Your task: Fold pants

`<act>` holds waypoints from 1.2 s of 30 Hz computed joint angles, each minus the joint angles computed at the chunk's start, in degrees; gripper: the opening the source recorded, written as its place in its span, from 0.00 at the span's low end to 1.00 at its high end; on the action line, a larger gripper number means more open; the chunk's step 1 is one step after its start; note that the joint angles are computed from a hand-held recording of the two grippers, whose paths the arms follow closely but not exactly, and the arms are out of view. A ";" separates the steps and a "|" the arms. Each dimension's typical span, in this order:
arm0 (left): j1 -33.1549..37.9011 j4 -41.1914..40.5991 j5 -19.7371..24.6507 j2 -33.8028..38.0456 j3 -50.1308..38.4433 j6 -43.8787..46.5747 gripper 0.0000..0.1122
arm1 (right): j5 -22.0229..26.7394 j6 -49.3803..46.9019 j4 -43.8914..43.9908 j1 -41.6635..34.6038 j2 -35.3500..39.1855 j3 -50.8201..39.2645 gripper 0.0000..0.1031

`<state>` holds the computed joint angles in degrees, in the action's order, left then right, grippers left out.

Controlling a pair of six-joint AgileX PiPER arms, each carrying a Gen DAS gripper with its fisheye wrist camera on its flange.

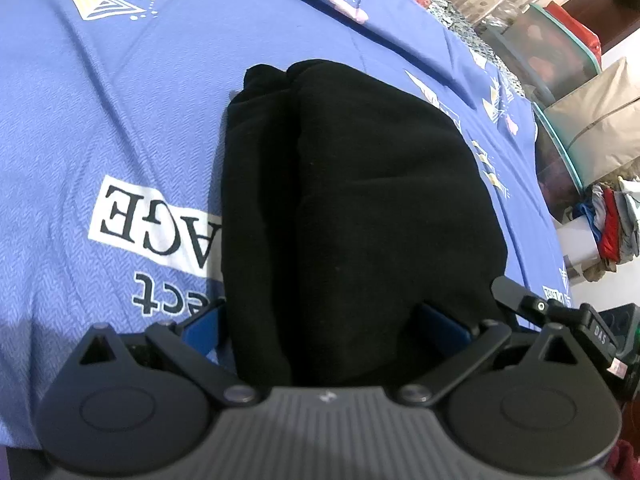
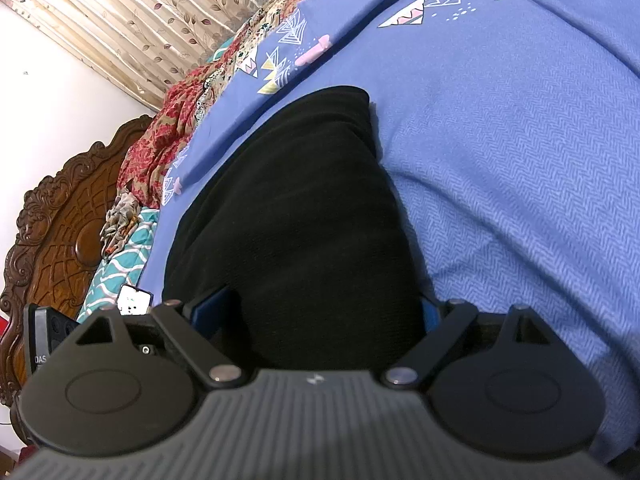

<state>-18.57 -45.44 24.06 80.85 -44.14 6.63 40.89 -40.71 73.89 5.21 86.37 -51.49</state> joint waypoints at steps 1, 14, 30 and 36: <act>-0.05 -0.05 -0.09 -0.09 0.11 0.00 0.92 | 0.03 -0.03 -0.02 -0.04 0.02 0.00 0.89; -0.18 0.45 -0.08 -0.23 0.08 -0.55 0.92 | -0.10 0.20 -0.12 0.07 -0.19 0.08 0.89; -0.26 0.74 -0.09 -0.46 0.15 -0.96 0.92 | -0.06 0.42 -0.37 0.04 -0.34 0.08 0.89; -0.21 0.71 -0.06 -0.49 0.19 -0.87 0.92 | -0.10 0.71 -0.60 0.08 -0.49 0.08 0.89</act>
<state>-18.77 -44.73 23.99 80.36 -43.95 5.76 40.79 -40.00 73.29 5.28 85.88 -51.41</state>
